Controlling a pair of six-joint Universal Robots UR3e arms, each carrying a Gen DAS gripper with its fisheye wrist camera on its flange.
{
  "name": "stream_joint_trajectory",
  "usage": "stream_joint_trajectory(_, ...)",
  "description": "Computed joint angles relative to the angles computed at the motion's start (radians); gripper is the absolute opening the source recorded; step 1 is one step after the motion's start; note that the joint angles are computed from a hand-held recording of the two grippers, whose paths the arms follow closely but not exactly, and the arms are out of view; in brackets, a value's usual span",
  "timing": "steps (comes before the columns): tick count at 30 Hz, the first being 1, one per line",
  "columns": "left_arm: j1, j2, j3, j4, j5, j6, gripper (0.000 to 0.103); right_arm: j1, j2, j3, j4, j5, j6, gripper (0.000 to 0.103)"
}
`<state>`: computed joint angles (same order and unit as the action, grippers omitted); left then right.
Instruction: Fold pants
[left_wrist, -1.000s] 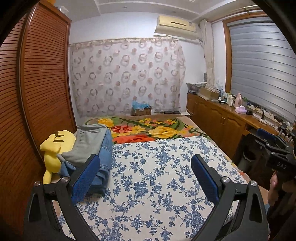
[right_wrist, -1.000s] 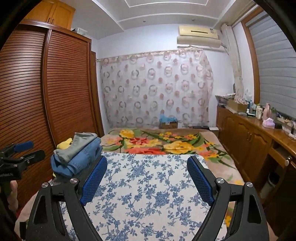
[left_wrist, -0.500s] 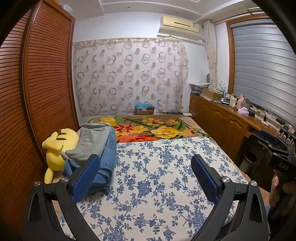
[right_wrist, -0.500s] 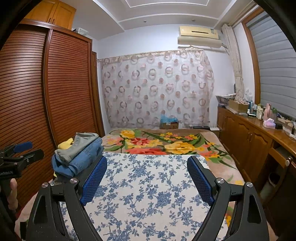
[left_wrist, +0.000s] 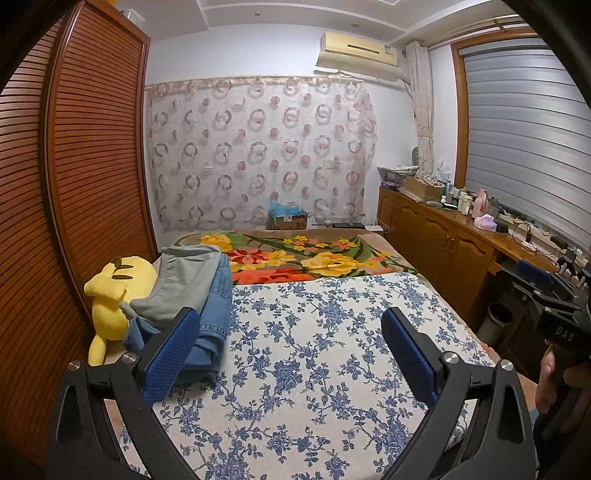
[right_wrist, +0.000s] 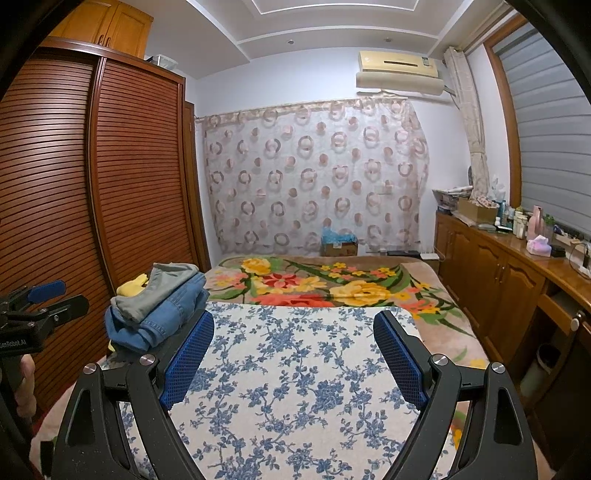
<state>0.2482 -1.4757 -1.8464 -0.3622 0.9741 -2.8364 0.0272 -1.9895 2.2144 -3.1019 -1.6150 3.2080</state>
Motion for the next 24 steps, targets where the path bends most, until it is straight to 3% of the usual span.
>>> stream_joint_trajectory(24,0.003,0.003,-0.003,0.000,-0.003,0.000,0.099,-0.018,-0.012,0.020,-0.011,0.021,-0.007,0.089)
